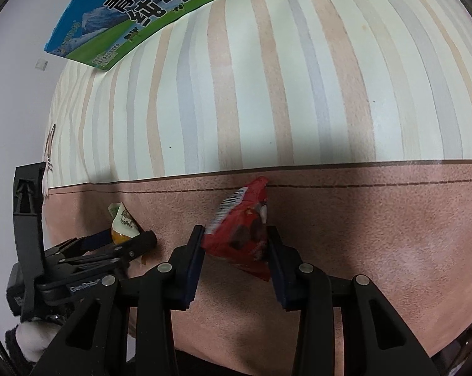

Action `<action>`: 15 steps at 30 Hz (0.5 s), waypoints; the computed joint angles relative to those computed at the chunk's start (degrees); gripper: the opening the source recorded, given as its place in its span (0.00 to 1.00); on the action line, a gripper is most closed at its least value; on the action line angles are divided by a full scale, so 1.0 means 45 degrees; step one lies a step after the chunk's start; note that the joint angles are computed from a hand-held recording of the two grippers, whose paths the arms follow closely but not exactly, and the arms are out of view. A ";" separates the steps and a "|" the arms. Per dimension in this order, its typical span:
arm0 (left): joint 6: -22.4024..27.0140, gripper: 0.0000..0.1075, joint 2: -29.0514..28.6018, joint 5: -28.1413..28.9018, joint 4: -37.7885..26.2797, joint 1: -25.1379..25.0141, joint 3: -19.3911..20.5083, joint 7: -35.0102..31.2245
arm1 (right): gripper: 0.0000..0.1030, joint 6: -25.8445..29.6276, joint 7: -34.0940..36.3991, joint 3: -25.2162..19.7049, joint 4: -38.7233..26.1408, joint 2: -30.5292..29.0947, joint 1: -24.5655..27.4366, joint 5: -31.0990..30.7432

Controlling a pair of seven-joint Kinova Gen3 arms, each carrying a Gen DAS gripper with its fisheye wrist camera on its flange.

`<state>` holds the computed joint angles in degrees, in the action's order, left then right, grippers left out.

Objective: Organize snacks
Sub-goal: 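Lift both held snacks off the bed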

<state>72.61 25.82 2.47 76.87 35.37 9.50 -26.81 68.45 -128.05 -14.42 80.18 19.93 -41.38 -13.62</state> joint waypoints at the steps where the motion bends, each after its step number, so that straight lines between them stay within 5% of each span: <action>1: -0.0044 0.79 0.0028 -0.0104 -0.0016 0.0148 -0.0066 0.0274 | 0.40 -0.0036 -0.0143 0.0010 -0.0118 0.0123 -0.0120 0.0068; 2: 0.0036 0.77 0.0093 -0.0247 -0.0115 0.0287 -0.0089 0.0439 | 0.40 -0.0068 -0.0162 0.0014 -0.0071 0.0102 -0.0133 0.0088; 4: 0.0307 0.56 0.0173 -0.0596 -0.0381 0.0554 -0.0091 0.0559 | 0.40 -0.0021 -0.0267 0.0029 -0.0164 0.0152 -0.0274 0.0273; 5: 0.0599 0.53 0.0313 -0.0772 -0.0758 0.0775 -0.0073 0.0689 | 0.39 0.0029 -0.0331 0.0037 -0.0224 0.0168 -0.0380 0.0416; 15: 0.0769 0.52 0.0116 -0.0686 -0.1296 0.1089 0.0069 0.1116 | 0.37 0.0054 -0.0438 0.0026 -0.0521 -0.0105 -0.0966 0.1299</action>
